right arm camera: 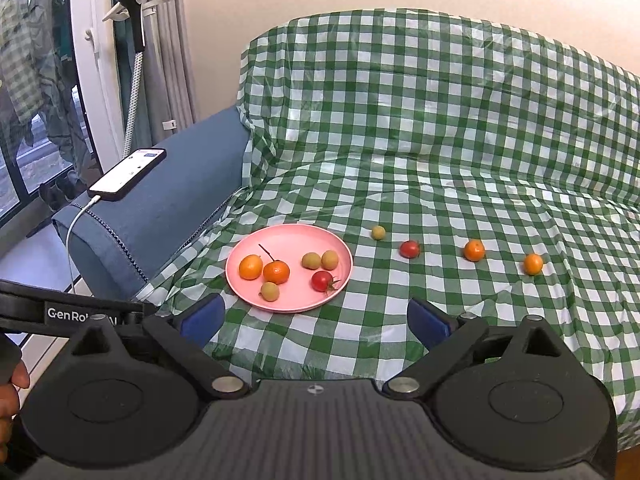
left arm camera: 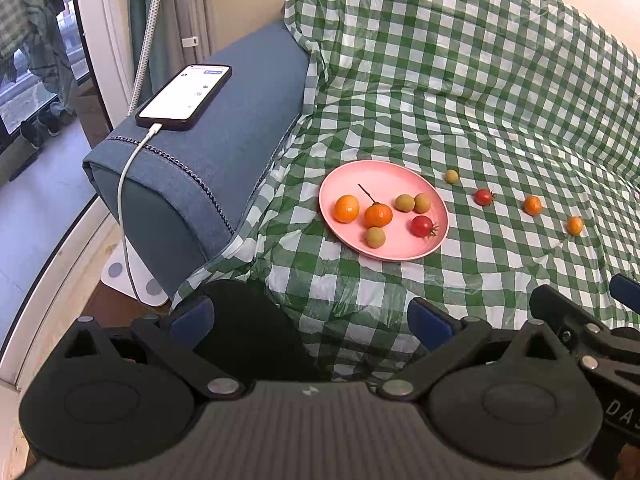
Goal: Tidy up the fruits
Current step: 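Withdraw both tools from the plate toward the remaining fruits, then grasp an orange mandarin with the right tool while the left tool grasps a red tomato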
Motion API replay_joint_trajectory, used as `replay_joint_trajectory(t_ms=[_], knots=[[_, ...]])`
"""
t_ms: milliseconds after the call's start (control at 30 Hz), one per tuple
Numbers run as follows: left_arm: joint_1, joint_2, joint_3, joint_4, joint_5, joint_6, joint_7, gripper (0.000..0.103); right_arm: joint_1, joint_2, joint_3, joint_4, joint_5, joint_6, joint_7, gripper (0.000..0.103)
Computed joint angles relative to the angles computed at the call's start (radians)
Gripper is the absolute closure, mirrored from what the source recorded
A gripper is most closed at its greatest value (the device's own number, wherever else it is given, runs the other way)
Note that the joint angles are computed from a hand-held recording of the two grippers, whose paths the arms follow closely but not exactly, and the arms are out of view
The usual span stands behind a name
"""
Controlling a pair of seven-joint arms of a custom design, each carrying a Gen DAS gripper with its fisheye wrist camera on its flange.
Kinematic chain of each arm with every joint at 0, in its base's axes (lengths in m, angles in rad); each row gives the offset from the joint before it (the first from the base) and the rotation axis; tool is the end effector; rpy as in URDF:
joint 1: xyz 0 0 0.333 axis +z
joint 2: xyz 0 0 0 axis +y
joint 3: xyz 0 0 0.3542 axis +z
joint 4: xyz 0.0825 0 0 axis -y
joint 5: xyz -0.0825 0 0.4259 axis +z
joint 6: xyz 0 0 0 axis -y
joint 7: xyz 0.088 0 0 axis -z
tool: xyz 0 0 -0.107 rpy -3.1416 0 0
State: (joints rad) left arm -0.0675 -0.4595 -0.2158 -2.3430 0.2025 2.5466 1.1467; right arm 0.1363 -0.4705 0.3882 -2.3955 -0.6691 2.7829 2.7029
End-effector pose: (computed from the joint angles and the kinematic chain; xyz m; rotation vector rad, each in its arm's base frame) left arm 0.4614 -0.1524 0.5982 -1.8121 1.8115 -0.6324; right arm 0.3949 0.2891 0.5801 -1.5802 1.6317 -0.7567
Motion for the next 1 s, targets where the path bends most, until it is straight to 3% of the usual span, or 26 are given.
replay_joint_trajectory(t_ms=[100, 300, 400, 567, 633, 767, 900, 1000], knots=[[0.013, 0.013, -0.018, 0.015, 0.023, -0.003, -0.027, 0.0, -0.029, -0.002, 0.025, 0.004, -0.038, -0.014, 0.037, 0.006], [-0.008, 0.11, -0.04, 0.101, 0.063, -0.042, -0.025, 0.0, -0.078, -0.011, 0.018, -0.048, -0.071, 0.001, 0.142, 0.003], [-0.032, 0.192, -0.053, 0.18, 0.086, -0.081, -0.026, 0.0, -0.093, -0.012, -0.021, -0.067, -0.065, 0.002, 0.16, 0.003], [-0.082, 0.357, -0.069, 0.345, 0.176, -0.093, -0.055, 0.0, -0.179, 0.004, -0.059, -0.094, -0.089, 0.029, 0.226, 0.003], [-0.116, 0.451, -0.063, 0.445, 0.174, -0.118, -0.043, 0.0, -0.232, 0.032, -0.062, -0.087, -0.128, 0.037, 0.264, 0.003], [-0.18, 0.67, -0.045, 0.693, 0.027, -0.199, 0.062, 0.0, -0.312, 0.154, -0.056, -0.011, -0.274, 0.021, 0.368, 0.001], [-0.282, 0.893, 0.009, 0.961, 0.102, -0.261, 0.033, 0.0, -0.343, 0.335, -0.068, 0.112, -0.477, -0.027, 0.435, 0.001], [-0.351, 1.066, 0.05, 1.193, 0.146, -0.362, 0.071, 0.0, -0.337, 0.455, -0.118, 0.187, -0.609, 0.031, 0.462, 0.001]])
